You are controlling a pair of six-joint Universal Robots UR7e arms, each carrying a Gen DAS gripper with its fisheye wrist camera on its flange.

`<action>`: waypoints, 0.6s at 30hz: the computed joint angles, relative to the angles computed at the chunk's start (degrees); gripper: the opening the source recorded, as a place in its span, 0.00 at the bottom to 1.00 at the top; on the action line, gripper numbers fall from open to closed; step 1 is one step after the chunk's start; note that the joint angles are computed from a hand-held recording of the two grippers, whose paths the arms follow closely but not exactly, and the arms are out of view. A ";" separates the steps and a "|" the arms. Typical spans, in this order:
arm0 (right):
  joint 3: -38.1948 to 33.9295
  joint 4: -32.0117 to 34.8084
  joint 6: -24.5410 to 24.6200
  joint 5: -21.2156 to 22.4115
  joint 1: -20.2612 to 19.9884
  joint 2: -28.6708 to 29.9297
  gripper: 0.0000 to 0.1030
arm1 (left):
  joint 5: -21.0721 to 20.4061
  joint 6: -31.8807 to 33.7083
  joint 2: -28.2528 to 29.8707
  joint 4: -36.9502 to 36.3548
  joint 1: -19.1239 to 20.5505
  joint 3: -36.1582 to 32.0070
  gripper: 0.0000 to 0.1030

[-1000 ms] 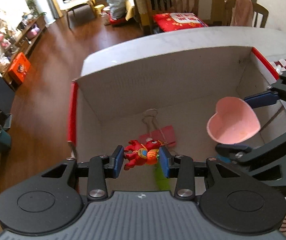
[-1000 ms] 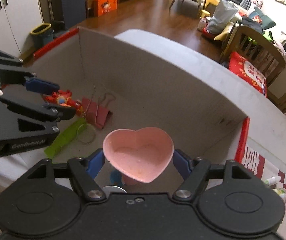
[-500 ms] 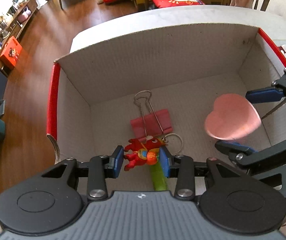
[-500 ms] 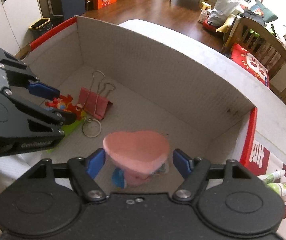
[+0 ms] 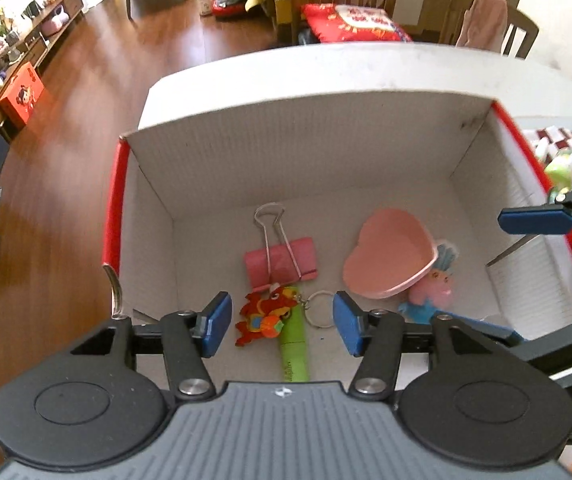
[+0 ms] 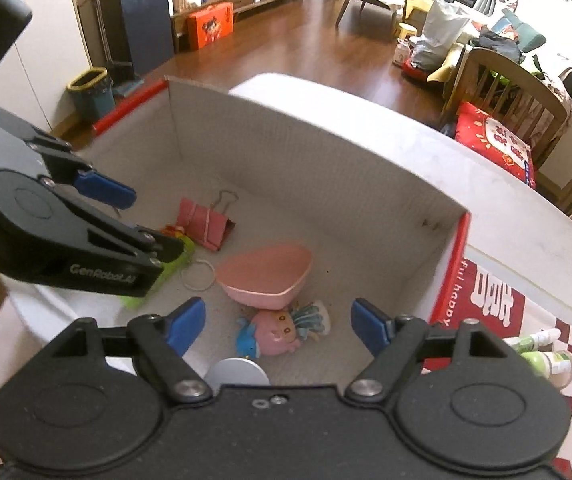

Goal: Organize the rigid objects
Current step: 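Withdraw both tools from the shoebox toward the remaining items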

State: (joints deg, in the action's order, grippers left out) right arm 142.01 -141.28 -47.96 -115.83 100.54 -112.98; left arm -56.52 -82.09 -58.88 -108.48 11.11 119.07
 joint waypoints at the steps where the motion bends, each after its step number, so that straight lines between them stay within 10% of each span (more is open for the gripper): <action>1: -0.23 0.92 0.20 0.64 -0.03 -0.99 0.80 | 0.44 0.07 0.00 -0.11 -0.04 -0.26 0.53; 18: -5.46 14.89 0.24 11.36 -1.97 -16.15 0.96 | 7.11 -4.21 -1.39 2.72 -10.65 -2.26 0.63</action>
State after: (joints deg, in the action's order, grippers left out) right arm 136.55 -126.39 -47.71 -104.48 98.57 -129.13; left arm -49.41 -86.31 -60.26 -105.76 0.46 116.81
